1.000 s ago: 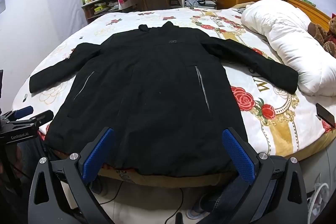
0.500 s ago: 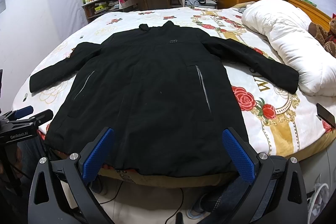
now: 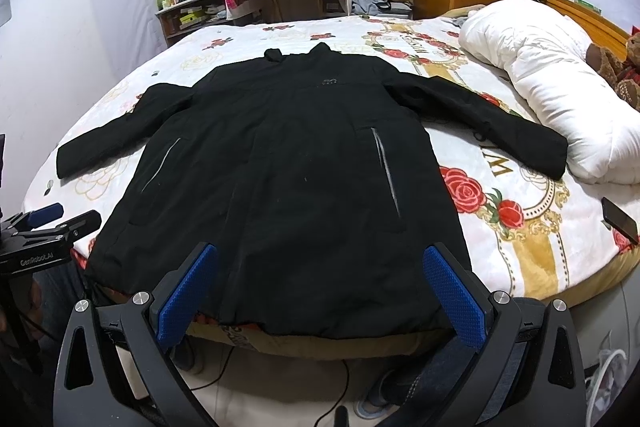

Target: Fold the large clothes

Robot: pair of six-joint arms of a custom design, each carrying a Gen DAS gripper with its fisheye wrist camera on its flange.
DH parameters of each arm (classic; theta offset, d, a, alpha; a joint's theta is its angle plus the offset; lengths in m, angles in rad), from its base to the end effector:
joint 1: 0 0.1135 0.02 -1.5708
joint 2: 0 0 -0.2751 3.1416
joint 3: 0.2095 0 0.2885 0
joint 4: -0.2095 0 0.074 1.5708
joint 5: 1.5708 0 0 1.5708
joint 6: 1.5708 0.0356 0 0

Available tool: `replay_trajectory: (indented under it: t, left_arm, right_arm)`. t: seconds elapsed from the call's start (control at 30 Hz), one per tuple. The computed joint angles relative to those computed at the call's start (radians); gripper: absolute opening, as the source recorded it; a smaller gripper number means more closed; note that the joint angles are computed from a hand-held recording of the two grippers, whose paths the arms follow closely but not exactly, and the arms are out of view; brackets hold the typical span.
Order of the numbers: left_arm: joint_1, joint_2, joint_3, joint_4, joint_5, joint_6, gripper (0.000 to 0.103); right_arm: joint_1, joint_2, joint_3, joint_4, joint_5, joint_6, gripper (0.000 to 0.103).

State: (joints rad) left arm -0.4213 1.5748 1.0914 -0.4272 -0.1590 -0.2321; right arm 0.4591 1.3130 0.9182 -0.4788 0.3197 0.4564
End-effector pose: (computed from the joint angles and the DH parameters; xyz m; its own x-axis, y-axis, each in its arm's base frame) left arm 0.3361 -0.1444 0.2243 -0.7740 0.0980 -0.6256 0.1409 0.9898 -0.0194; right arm 0.2763 0.1241 0.2437 -0.7226 0.1095 -0.6825 0.0877 0.9939 0.0667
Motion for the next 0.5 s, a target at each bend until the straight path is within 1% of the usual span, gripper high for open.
replay_trajectory:
  t: [0.5]
  left_arm:
    - [-0.005, -0.003, 0.004, -0.006, -0.003, -0.003, 0.103]
  right_arm:
    - [-0.001, -0.001, -0.004, 0.008, 0.001, -0.005, 0.103]
